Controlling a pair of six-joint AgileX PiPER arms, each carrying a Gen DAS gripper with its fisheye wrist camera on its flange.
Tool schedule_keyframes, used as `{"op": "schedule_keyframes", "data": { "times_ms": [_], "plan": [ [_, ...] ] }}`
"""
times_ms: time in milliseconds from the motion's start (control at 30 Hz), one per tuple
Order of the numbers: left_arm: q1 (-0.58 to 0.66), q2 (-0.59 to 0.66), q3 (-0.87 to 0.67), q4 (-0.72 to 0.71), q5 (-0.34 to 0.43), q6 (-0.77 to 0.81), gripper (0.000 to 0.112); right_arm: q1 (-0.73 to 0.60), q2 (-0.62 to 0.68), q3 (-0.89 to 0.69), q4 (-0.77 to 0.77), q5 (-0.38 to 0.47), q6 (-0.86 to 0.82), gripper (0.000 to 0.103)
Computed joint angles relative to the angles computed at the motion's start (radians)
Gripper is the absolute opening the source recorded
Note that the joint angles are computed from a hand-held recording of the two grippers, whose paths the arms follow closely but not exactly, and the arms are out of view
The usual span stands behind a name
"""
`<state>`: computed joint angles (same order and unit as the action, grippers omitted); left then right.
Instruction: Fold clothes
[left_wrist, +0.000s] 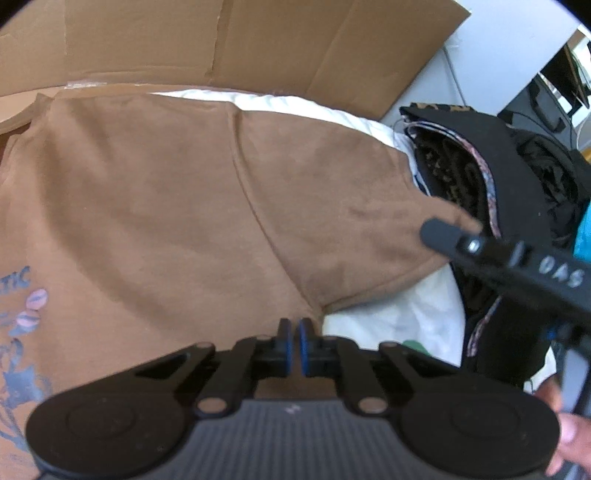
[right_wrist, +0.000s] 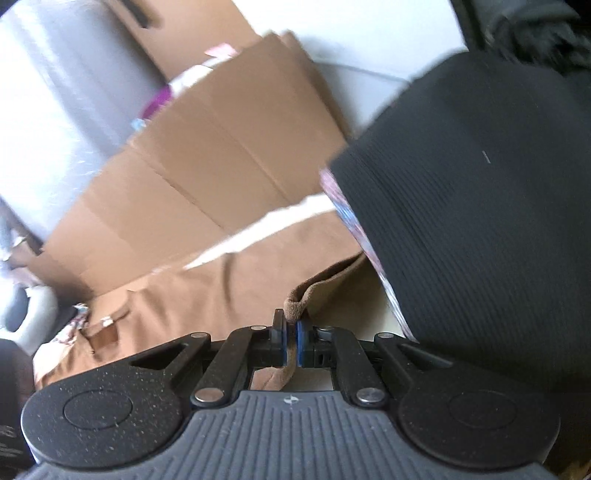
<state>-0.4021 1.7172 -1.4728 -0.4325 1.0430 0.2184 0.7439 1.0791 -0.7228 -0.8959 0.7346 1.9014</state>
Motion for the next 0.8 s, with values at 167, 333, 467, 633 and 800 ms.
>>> {"op": "schedule_keyframes", "data": {
  "times_ms": [167,333,467,633,800],
  "plan": [
    [-0.009,0.0,0.016,-0.008,-0.037,-0.017,0.003,-0.092,-0.006,-0.02,0.036,-0.118,-0.093,0.002],
    [-0.001,-0.037,0.086,-0.047,-0.097,-0.011,0.0,-0.122,0.011,-0.036,0.063,-0.203,-0.114,0.002],
    [0.013,-0.056,0.143,-0.09,-0.138,-0.029,0.0,-0.152,0.004,-0.05,0.179,-0.269,-0.237,0.002],
    [0.024,-0.08,0.213,-0.149,-0.199,-0.075,0.0,-0.162,0.017,-0.068,0.316,-0.33,-0.384,0.002],
    [0.02,-0.129,0.31,-0.189,-0.289,-0.153,0.0,-0.14,0.047,-0.089,0.359,-0.341,-0.409,0.002]
  ]
}}
